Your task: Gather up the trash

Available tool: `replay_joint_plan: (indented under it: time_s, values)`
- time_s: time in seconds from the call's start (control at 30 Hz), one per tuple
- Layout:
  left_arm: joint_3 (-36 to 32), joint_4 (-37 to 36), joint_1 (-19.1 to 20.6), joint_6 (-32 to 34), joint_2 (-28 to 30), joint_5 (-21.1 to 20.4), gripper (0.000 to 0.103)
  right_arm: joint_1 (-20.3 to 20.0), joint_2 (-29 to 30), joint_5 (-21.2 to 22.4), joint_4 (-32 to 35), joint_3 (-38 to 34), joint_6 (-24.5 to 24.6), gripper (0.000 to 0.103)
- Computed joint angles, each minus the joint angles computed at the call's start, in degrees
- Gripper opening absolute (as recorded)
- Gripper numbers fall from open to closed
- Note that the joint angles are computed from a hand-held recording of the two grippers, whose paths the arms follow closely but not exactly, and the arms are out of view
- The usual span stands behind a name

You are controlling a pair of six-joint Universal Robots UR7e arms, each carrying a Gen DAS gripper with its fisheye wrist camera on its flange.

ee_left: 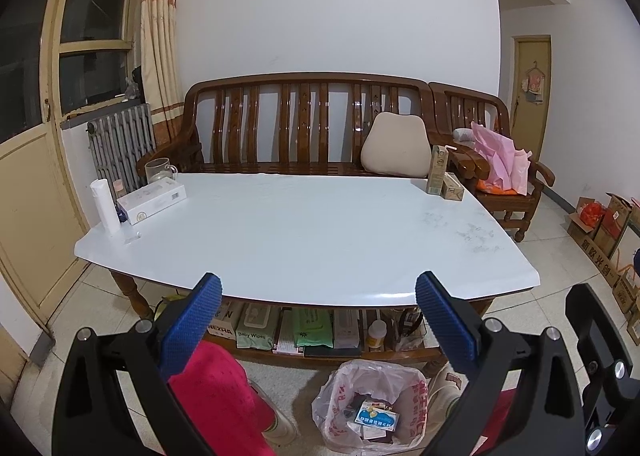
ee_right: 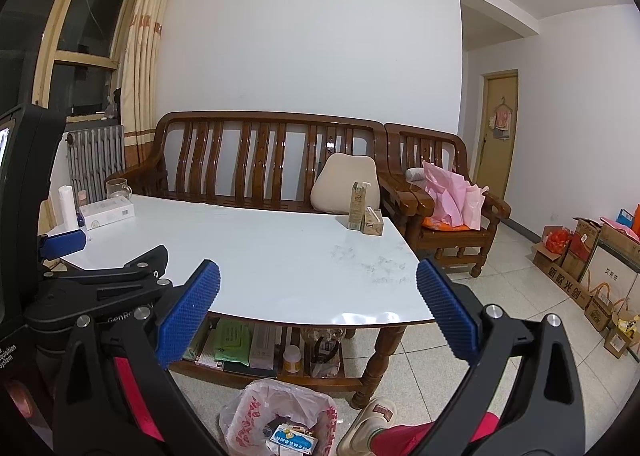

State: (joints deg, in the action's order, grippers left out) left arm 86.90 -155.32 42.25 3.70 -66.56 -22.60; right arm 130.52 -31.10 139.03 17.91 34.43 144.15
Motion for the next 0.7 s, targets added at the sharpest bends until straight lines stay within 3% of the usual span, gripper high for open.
replay_joint_plan:
  time_s: [0.6, 0.7]
  values:
    - [-0.72, 2.15, 0.58, -1.41, 0.19, -0.06, 0.095, -0.23, 0.43, -0.30, 0.87, -0.40, 0.58, 0.096]
    - [-0.25, -3.27, 0.33, 2.72, 0.95, 1.15, 0.095, -0.25, 0.49, -0.44, 1.27, -0.54, 0.92, 0.096]
